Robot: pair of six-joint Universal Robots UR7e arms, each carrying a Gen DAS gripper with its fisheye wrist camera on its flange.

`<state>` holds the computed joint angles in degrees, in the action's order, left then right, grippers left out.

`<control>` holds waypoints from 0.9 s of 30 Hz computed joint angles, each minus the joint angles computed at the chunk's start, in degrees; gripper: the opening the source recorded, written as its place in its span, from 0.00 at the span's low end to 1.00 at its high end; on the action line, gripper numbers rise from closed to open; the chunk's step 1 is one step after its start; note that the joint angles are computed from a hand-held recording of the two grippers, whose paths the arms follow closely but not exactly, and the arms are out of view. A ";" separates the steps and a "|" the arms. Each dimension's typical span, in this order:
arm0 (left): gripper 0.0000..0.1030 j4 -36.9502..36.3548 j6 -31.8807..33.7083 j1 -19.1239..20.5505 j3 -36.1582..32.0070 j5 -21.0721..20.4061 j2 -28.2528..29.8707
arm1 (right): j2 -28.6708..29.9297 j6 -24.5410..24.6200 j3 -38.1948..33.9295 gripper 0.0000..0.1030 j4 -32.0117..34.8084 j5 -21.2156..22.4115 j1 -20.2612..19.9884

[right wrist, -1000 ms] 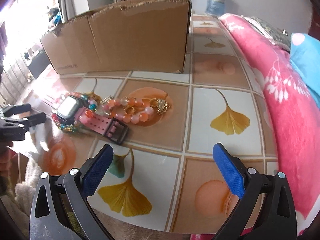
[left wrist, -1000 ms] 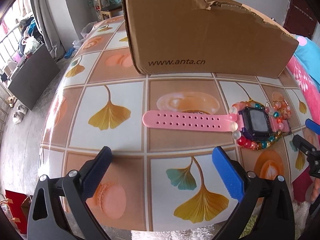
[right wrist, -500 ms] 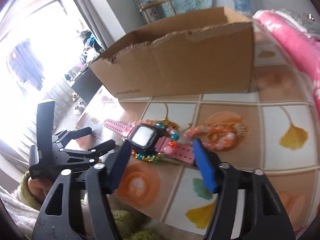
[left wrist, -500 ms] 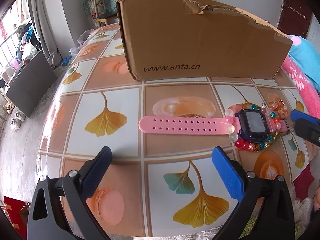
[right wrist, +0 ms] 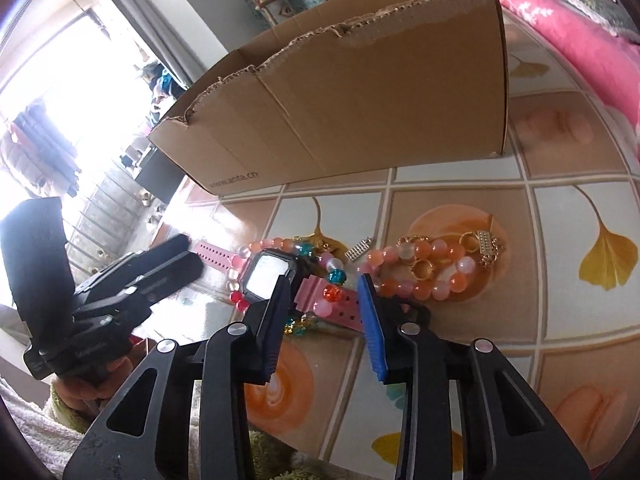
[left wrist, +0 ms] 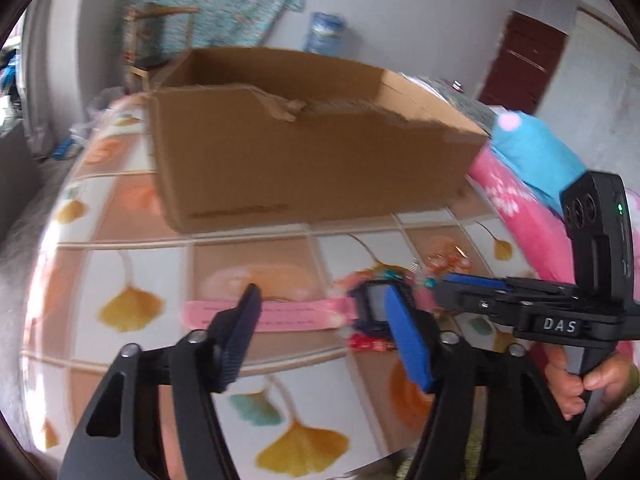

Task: Organize jewelry
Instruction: 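Close the right tool on the multicolour beaded bracelet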

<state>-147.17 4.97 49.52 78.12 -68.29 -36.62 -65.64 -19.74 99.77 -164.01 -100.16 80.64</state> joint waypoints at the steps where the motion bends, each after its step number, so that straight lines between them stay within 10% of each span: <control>1: 0.50 1.94 -0.06 0.08 -1.19 -0.84 0.70 | 0.13 -0.10 -0.12 0.30 0.01 -0.13 0.01; 8: 0.24 9.05 -3.01 0.92 -5.37 -1.16 3.20 | -1.12 -0.19 0.50 0.25 1.37 -0.38 -0.13; 27: 0.10 14.06 -2.17 0.43 -9.16 -0.03 5.03 | 0.42 -1.99 -1.40 0.22 2.69 -3.82 0.80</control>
